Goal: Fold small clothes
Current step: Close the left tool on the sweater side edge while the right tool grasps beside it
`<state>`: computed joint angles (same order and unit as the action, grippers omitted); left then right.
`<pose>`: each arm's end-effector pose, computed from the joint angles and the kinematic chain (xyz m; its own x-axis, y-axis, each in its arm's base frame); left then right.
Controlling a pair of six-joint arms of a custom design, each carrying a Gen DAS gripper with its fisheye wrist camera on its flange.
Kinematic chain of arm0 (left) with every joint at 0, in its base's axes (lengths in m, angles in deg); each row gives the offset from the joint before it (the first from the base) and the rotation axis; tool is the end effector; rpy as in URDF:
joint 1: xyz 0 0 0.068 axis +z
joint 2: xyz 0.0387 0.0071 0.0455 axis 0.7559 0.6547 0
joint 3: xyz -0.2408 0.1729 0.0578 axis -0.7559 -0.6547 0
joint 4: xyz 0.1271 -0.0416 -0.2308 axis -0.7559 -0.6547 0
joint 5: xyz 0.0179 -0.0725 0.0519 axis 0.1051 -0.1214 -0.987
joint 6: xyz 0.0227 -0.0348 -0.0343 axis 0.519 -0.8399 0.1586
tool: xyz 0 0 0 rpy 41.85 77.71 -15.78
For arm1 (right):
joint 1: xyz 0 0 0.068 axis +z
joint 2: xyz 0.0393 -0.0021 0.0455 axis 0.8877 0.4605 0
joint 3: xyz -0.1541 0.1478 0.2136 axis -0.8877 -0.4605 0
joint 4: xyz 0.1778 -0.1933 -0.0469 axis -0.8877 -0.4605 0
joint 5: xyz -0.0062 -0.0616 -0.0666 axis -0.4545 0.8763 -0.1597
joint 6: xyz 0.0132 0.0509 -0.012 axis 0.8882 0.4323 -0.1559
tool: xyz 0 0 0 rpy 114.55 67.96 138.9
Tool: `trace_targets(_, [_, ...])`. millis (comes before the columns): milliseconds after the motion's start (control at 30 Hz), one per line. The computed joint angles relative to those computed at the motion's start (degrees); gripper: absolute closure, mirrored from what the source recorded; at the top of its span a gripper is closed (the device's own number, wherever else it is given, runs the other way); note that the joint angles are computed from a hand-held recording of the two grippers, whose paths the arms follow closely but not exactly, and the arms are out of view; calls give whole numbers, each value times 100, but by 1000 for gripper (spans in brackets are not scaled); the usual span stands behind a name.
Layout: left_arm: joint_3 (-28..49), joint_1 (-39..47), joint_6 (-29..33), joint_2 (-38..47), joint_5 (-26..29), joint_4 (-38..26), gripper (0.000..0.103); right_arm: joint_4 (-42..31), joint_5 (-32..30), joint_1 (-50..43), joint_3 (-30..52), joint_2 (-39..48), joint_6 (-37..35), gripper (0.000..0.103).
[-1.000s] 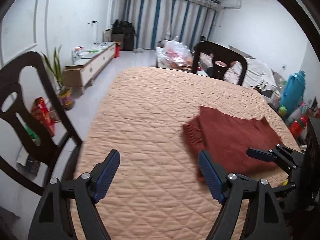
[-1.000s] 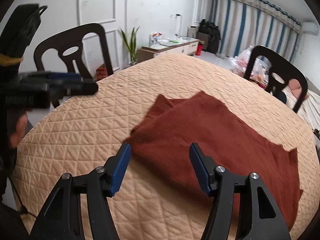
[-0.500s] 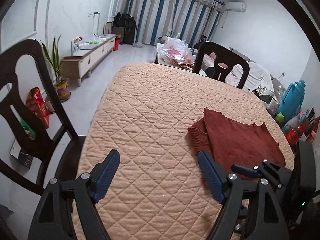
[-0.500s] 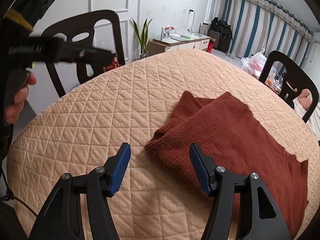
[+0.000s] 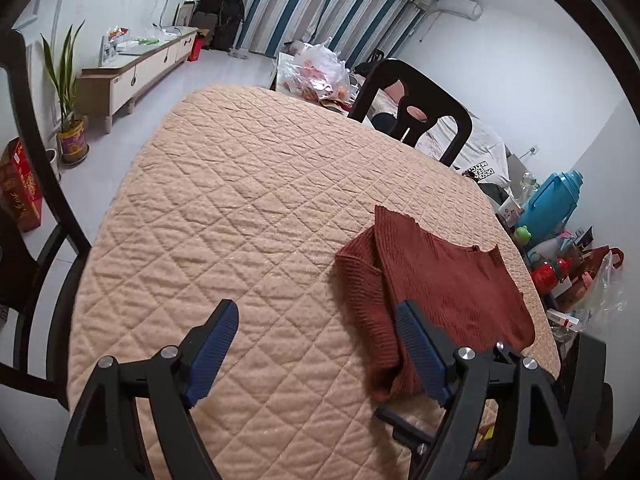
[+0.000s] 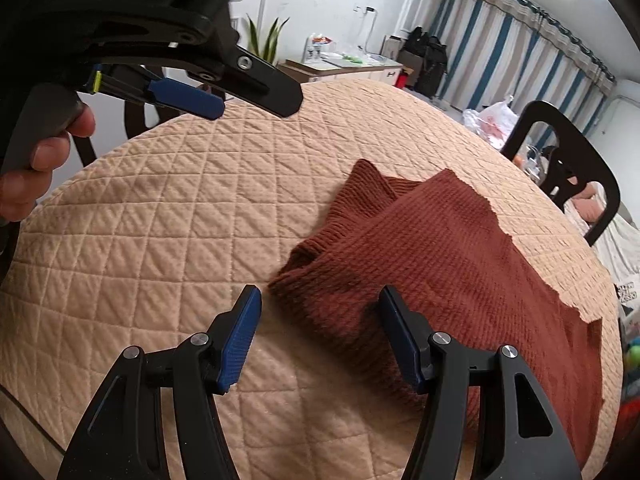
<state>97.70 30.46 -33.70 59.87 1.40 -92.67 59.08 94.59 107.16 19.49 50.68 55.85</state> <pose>0.2193 -0.0808 0.2021 -0.8004 -0.1995 -0.5652 0.0815 0.8980 -0.4324 0.2303 0.2153 0.1472 -0.5196 -0.6220 -0.5857 -0.6244 0.7444 -0.2367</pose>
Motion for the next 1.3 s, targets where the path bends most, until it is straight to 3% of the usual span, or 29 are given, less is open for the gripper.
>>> trace_targets(233, [463, 61, 35, 932, 657, 271, 18, 232, 279, 76, -72, 57, -74, 42])
trace_targets(333, [658, 20, 37, 1269, 835, 323, 18, 369, 401, 156, -199, 5, -32, 53])
trace_targets(700, [968, 108, -237, 2047, 2056, 814, 18, 410, 487, 252, -256, -25, 16, 65])
trace_targets(833, [1100, 23, -307, 2251, 1994, 838, 18, 444, 523, 276, -297, -54, 27, 72])
trace_targets(1300, [1309, -70, -676, 2610, 1867, 1141, 19, 463, 610, 338, -321, -93, 40, 79])
